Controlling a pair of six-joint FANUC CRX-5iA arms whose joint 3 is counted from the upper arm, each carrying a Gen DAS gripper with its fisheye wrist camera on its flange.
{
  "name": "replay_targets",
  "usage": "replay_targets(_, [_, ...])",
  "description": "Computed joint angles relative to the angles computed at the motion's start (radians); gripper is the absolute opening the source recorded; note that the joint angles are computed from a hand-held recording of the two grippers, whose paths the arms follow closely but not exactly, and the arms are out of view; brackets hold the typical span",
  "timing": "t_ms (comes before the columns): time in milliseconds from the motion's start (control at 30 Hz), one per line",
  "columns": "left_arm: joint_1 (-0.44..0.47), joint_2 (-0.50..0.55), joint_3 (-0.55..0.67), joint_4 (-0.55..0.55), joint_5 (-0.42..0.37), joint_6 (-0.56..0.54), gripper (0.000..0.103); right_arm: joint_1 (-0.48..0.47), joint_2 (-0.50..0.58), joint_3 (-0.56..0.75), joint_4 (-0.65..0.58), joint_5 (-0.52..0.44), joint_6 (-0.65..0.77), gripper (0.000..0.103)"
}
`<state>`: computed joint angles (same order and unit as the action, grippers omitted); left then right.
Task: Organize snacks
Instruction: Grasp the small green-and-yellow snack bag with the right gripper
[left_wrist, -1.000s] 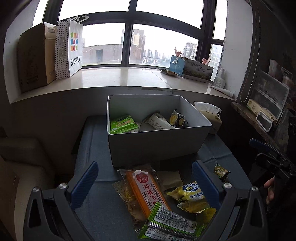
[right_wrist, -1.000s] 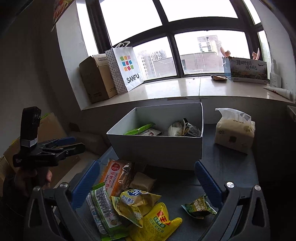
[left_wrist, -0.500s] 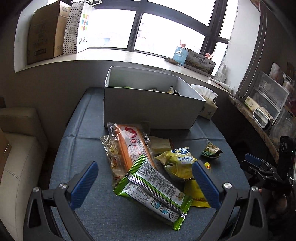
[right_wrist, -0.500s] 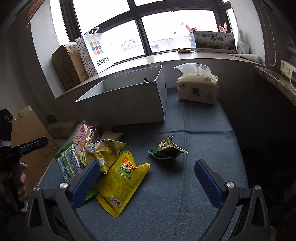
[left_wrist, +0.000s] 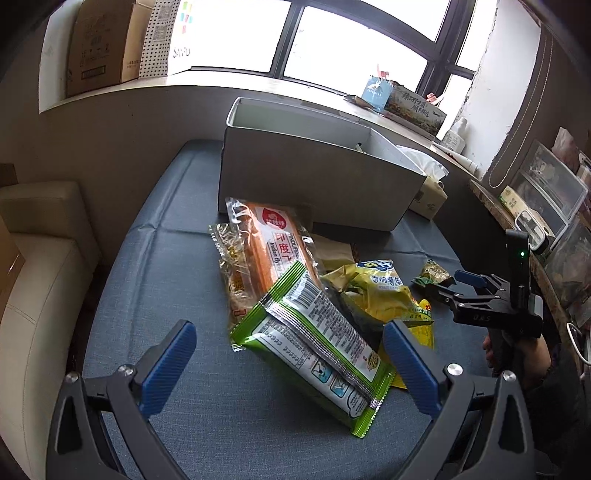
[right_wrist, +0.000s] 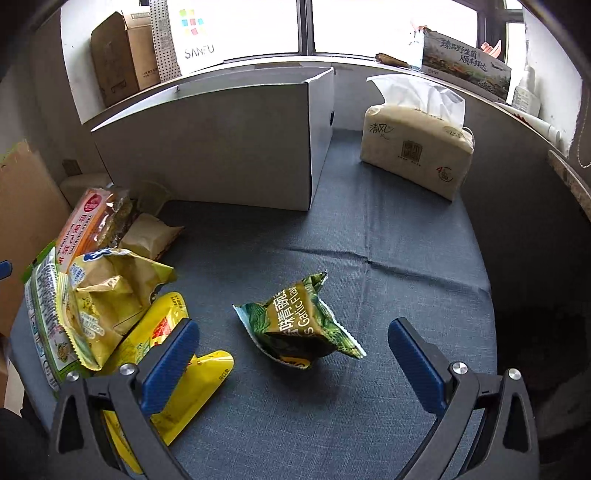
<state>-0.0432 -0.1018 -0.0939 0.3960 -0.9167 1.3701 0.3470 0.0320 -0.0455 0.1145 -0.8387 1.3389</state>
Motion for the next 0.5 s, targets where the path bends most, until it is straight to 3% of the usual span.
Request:
replay_targets(167, [-0.004, 0.009, 0.002, -0.004, -0.012, 0.005, 0.103, -0.037, 0.031, 0.050, -0.091, -0.043, 0.033, 0.102])
replay_targets(200, [-0.005, 0.011, 0.002, -0.005, -0.015, 0.007, 0.103, -0.045, 0.033, 0.058, -0.116, -0.050, 0.046, 0.085])
replay_targets(233, [-0.005, 0.013, 0.001, -0.004, -0.019, 0.007, 0.103, -0.044, 0.034, 0.058, -0.108, -0.055, 0.032, 0.059])
replay_targets(300, [-0.007, 0.018, -0.001, 0.004, -0.027, -0.001, 0.103, -0.031, 0.023, 0.029, -0.039, -0.038, -0.022, 0.041])
replay_targets(367, [-0.009, 0.021, -0.004, 0.013, -0.032, -0.012, 0.103, -0.055, 0.016, 0.039, -0.118, -0.033, 0.014, 0.040])
replay_targets(500, [-0.007, 0.045, 0.006, 0.026, -0.061, -0.012, 0.103, -0.039, -0.018, 0.004, -0.095, -0.005, 0.002, 0.040])
